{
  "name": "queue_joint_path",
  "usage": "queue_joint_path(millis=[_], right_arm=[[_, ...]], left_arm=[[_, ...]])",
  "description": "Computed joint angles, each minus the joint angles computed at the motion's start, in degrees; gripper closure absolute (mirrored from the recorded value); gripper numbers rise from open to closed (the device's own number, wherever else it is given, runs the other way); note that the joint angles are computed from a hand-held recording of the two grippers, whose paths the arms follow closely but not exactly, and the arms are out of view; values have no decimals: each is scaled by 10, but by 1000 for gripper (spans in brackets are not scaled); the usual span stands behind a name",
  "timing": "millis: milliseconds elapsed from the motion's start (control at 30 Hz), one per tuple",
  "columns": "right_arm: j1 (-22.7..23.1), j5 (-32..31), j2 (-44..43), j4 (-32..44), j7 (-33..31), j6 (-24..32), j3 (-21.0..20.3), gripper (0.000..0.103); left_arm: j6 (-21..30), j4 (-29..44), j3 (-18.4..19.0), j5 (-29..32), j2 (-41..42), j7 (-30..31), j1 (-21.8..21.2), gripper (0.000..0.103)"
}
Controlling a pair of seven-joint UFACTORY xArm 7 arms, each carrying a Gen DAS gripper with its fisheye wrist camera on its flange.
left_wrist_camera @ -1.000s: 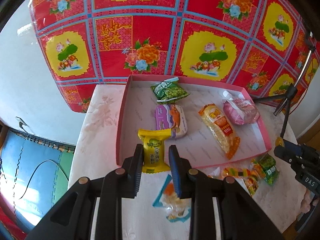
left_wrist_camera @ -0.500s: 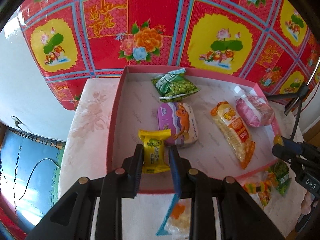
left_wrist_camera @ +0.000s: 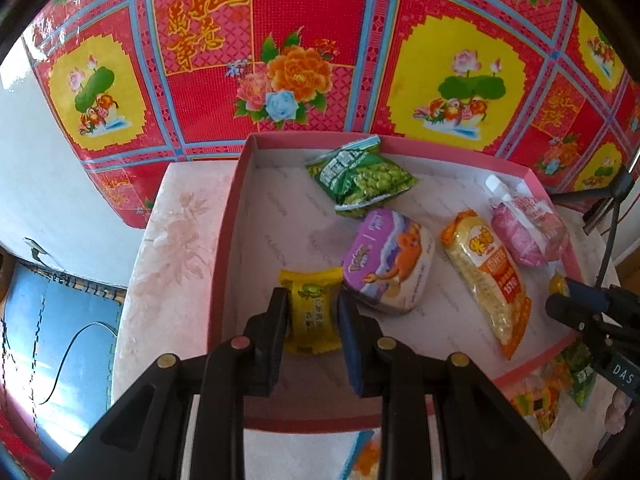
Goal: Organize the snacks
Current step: 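Carry the yellow packet into the tray while the right tool carries the jelly cup, then open the left tool to drop the yellow packet while the right tool releases the jelly cup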
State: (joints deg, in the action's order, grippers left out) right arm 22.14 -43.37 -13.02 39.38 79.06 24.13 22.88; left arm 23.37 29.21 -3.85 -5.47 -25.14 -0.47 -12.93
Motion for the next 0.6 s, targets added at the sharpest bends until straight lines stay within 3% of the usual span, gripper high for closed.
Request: queue_joint_path(millis=[333, 600], right_arm=[[1, -14, 4, 1, 9, 2, -1, 68], [2, -10, 1, -4, 7, -11, -5, 62]], left_arm=[[-4, 1, 3, 0, 4, 1, -1, 76], [25, 4, -12, 7, -20, -14, 3, 64]])
